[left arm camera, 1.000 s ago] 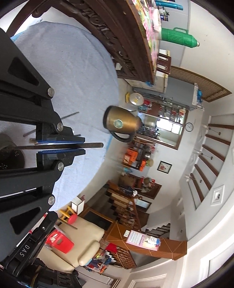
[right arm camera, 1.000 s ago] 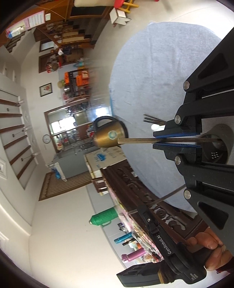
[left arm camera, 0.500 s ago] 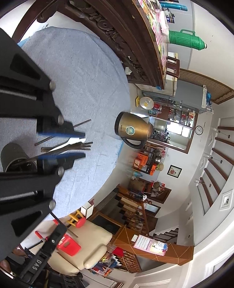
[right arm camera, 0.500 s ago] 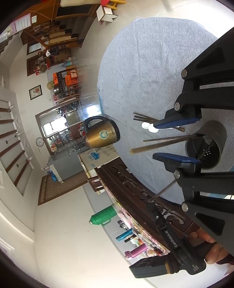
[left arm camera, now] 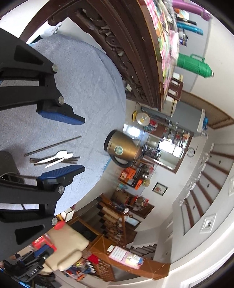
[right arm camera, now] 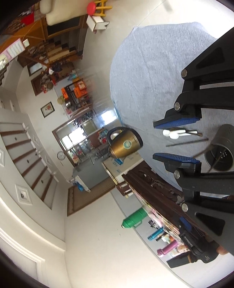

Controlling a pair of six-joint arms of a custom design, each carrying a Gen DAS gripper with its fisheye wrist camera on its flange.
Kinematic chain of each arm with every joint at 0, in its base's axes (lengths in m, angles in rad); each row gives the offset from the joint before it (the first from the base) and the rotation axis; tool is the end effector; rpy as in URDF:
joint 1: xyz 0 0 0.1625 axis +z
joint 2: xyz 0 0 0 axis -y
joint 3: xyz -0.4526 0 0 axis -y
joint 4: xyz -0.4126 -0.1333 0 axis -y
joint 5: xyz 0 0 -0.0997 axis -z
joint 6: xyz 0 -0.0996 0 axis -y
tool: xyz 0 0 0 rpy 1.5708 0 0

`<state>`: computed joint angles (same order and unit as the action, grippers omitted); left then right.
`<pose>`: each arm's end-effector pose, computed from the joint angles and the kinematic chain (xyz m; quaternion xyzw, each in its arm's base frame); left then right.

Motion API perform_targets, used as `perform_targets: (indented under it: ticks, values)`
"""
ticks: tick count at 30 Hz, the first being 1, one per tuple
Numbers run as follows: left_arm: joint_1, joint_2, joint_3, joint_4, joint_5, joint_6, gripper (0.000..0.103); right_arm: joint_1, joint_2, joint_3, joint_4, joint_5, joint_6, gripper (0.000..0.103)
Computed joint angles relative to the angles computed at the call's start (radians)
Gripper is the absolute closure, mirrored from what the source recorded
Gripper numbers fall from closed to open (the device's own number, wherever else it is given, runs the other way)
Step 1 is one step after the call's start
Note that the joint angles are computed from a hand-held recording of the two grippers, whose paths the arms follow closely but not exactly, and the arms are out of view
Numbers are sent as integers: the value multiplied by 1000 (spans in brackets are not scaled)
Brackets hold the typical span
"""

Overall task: Organize utensils
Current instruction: 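Grasp a white spoon with the right gripper while the left gripper grasps another spoon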

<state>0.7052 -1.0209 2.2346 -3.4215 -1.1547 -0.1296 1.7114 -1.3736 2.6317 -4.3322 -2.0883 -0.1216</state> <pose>-0.2797 -0.4660 0.1479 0.2739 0.8903 -0.3629 0.0261 0.1265 -0.2939 0.3074 -0.0809 -0.7230 0.6619 0.1807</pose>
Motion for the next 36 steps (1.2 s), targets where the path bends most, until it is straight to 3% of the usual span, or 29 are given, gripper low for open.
perform_targets:
  ticks: [5,9,16,19,26,28,32,33,34,35,36]
  values:
    - [41,24,-31,65,-2,-27,53,-93,-56,2,156,45,99,73]
    - [77,57,-58,136,8,-49,53,-208,-102,4,315,165,163,73]
    - [126,115,-111,235,8,-51,53,-424,-136,-46,595,411,151,73]
    - [144,136,-135,270,2,-61,53,-480,-128,-108,746,500,123,73]
    - [158,184,-194,343,-16,-43,53,-479,-18,-299,982,551,77,71]
    - [156,193,-207,359,-25,-32,53,-462,17,-351,1039,521,80,51]
    - [150,229,-259,393,-33,22,55,-432,87,-419,1074,457,50,48]
    - [150,238,-272,401,-38,33,59,-423,103,-436,1086,424,47,58]
    - [150,246,-283,408,-43,43,61,-419,109,-442,1094,411,45,79]
    - [149,256,-296,417,-46,54,64,-419,115,-450,1110,410,34,90]
    - [149,265,-306,423,-49,65,67,-420,117,-450,1111,415,25,92]
